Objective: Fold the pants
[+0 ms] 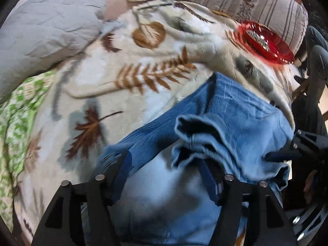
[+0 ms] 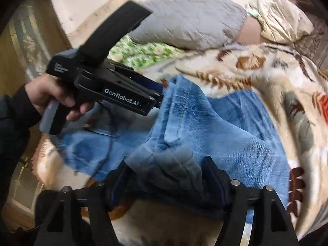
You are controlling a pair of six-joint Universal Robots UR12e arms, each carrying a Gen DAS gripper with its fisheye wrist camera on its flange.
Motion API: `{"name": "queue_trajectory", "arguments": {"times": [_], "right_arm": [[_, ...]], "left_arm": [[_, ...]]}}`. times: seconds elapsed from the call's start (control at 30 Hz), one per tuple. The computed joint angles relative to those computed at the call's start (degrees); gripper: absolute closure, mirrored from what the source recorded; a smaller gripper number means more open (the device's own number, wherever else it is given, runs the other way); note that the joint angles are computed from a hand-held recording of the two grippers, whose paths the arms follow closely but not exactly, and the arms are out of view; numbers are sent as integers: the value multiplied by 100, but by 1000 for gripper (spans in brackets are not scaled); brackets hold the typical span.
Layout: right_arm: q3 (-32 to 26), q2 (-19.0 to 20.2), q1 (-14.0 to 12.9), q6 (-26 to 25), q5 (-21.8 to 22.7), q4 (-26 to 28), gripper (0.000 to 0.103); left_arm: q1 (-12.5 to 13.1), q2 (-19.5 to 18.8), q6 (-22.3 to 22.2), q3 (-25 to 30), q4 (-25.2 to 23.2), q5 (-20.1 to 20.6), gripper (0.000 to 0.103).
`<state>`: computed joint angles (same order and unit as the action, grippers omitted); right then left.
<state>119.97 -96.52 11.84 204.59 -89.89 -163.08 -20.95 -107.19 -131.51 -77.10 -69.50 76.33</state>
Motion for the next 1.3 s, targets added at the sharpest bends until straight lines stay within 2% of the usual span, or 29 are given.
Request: {"name": "queue_trajectory", "arguments": {"times": [0.17, 0.23, 0.4, 0.47, 0.5, 0.6, 0.8, 1.0, 1.1, 1.2, 1.3], "right_arm": [[213, -373, -117, -123, 161, -422, 22], [256, -463, -143, -222, 101, -515, 22], [264, -620, -253, -335, 220, -516, 22], [268, -669, -290, -457, 265, -518, 22], [258, -675, -301, -509, 254, -496, 22], [243, -743, -343, -601, 248, -298, 22], [344, -898, -573, -954, 357, 211, 22], [366, -958, -896, -1663, 464, 513, 22], [238, -881, -1132, -2111, 679, 737, 23], [-1, -672, -1259, -2549, 646, 1005, 24], [-289, -385, -1373, -3192, 792, 1338, 25]], "left_arm": [[183, 418, -320, -92, 74, -152, 32], [223, 575, -512, -118, 92, -61, 29], [375, 1109, -1192, -258, -61, 257, 25], [422, 1337, -1295, -385, -111, 382, 16], [437, 1475, -1371, -489, -118, 489, 15], [475, 1675, -1666, -804, -36, 418, 15], [366, 1482, -2728, -1336, 475, -104, 15], [133, 1032, -3914, -1364, 1025, -464, 15], [1, 817, -4229, -1251, 1017, -324, 15], [-75, 674, -4291, -1212, 1048, -328, 15], [-114, 601, -4320, -1231, 1157, -291, 15]]}}
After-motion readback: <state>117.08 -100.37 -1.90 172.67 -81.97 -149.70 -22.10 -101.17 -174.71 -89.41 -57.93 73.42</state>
